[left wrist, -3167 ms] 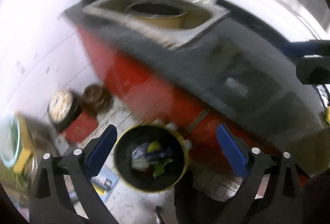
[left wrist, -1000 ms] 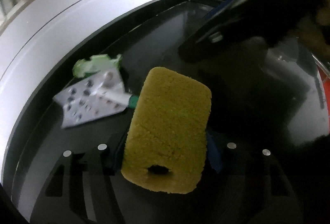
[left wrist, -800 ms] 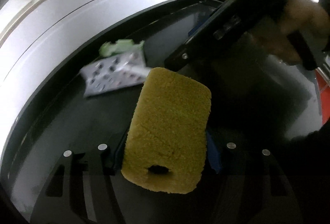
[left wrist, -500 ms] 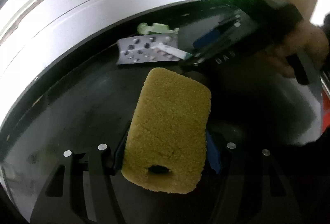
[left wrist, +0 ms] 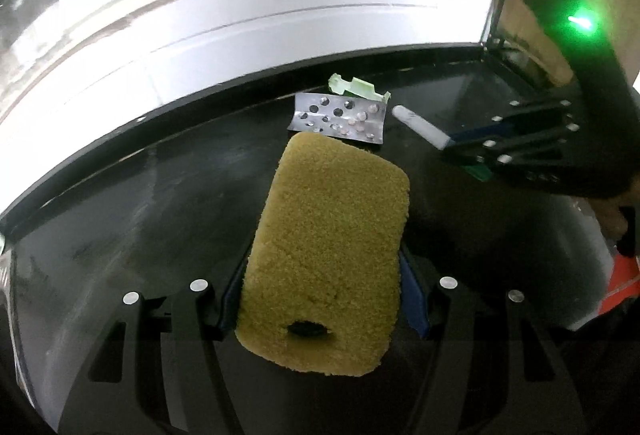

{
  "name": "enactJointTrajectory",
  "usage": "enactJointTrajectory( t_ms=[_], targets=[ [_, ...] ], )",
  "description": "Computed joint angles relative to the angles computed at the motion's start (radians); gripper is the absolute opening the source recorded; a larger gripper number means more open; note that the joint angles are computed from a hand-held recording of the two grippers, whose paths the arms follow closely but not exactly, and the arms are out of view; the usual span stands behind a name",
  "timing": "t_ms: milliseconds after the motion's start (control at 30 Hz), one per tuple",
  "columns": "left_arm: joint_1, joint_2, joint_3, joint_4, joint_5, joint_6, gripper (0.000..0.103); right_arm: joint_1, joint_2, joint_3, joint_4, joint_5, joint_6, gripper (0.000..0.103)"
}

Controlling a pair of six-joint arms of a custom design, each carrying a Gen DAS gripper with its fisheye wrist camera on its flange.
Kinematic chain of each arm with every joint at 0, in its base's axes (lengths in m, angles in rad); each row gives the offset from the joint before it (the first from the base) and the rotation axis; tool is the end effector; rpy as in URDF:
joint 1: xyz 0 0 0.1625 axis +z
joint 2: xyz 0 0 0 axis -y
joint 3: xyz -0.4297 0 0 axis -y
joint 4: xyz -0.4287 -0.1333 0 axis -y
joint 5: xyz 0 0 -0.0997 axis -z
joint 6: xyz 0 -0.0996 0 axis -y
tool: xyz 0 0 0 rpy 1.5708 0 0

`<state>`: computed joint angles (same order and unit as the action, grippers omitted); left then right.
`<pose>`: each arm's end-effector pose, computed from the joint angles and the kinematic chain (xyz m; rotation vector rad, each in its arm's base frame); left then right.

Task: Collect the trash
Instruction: 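Grasp the yellow sponge with the left gripper while the right grasps the white marker, then carry the sponge and marker to the bin and open both grippers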

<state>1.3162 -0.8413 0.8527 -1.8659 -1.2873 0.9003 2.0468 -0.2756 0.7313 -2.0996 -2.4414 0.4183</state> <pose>-0.0550 -0.8511 0.4141 1.4668 2.3549 -0.2501 0.4644 -0.7760 0.0340 0.0276 -2.3298 0.5453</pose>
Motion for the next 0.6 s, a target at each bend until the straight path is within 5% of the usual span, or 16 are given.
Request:
enactJointTrajectory(
  t_ms=[300,600],
  targets=[
    [0.011,-0.148,0.155,-0.041,0.005,-0.017,0.062,0.082,-0.023,0.058,-0.019,-0.011,0.047,0.014],
    [0.026,-0.237,0.232,-0.071,0.009,-0.018,0.062,0.132,0.031,-0.028,0.036,-0.01,0.073,0.014]
  ],
)
